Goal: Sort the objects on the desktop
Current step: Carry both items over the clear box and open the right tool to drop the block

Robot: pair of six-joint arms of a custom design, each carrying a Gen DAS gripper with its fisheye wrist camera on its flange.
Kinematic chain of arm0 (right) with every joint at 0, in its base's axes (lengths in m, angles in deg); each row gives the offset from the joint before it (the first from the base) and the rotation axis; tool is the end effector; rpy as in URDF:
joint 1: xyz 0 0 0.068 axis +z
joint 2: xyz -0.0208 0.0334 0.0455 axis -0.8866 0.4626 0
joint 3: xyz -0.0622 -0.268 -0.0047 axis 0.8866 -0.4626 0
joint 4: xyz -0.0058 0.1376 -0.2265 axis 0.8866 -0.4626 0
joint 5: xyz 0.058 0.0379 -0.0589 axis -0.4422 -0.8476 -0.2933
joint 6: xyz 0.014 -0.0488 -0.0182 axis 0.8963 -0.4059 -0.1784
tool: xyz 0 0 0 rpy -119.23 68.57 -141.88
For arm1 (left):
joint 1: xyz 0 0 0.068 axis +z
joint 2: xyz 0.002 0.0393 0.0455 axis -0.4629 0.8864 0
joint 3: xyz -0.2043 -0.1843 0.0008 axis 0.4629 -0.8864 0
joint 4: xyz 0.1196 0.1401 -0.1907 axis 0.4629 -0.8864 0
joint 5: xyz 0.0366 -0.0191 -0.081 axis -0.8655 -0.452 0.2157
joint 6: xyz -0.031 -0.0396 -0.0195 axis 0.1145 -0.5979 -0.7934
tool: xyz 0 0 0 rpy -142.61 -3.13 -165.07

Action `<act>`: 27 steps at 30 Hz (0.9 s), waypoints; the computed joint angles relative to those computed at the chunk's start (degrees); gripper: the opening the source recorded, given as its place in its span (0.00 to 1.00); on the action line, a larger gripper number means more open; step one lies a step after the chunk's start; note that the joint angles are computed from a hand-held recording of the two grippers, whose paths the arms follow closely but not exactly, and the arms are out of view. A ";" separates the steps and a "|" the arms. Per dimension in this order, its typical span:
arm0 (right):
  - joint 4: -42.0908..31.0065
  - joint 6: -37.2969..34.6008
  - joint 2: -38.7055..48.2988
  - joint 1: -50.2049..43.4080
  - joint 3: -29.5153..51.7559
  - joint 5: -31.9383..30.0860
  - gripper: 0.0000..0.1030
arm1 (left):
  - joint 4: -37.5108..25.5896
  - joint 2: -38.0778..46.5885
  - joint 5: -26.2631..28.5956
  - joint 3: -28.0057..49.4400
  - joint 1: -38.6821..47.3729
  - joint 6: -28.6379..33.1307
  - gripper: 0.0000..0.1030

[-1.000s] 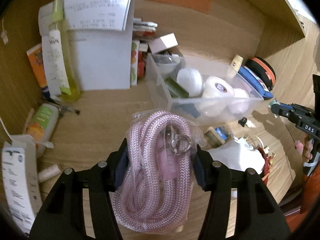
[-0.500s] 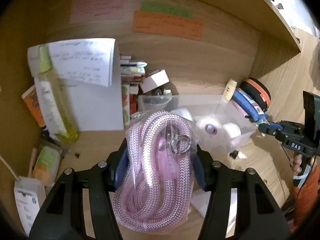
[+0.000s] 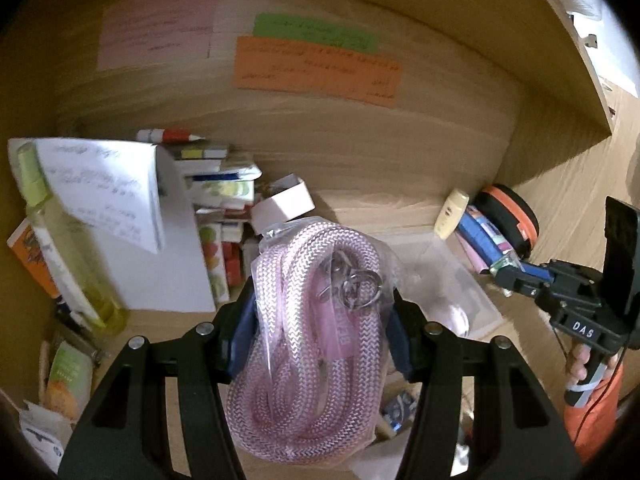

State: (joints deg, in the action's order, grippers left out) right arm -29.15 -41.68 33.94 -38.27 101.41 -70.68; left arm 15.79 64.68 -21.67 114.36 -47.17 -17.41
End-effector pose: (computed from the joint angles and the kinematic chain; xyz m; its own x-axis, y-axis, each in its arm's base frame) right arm 0.1310 0.0529 0.2197 -0.5682 -0.0285 -0.8224 -0.1783 0.9799 0.0893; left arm 0.2321 -0.0917 0.2962 -0.5825 0.1749 -0.7938 0.4893 0.8553 -0.1705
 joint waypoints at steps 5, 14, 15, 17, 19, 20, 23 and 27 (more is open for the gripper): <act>4.22 -0.88 5.54 -0.84 1.06 -0.71 0.14 | 1.01 3.67 -1.33 1.70 -1.35 -0.93 0.55; 12.78 -0.57 19.27 -5.74 2.39 -4.76 0.14 | 3.37 12.90 -2.82 3.87 -1.78 -1.53 0.55; 14.09 -0.35 20.93 -6.08 2.23 -4.51 0.14 | 3.97 13.49 -3.61 3.57 -2.08 -1.27 0.55; 16.94 0.22 24.57 -6.75 1.80 -3.94 0.14 | 4.93 13.74 -4.97 2.93 -2.63 -0.83 0.55; 18.93 0.18 27.82 -8.16 1.64 -5.56 0.14 | 5.84 13.60 -5.90 2.32 -3.26 -0.18 0.55; 19.50 -0.12 28.83 -8.54 1.64 -5.78 0.14 | 6.41 13.39 -6.33 1.80 -3.42 -0.06 0.55; 20.48 -0.37 30.03 -9.53 1.35 -6.65 0.14 | 7.05 14.27 -6.58 1.50 -3.66 0.26 0.56; 20.97 -0.65 29.71 -10.11 0.66 -7.66 0.14 | 8.18 14.85 -8.86 0.75 -4.87 0.78 0.57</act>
State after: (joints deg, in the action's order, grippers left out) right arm -8.18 -42.34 63.65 -48.38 102.06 -78.34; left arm 23.97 79.53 -30.53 115.11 -52.04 -16.63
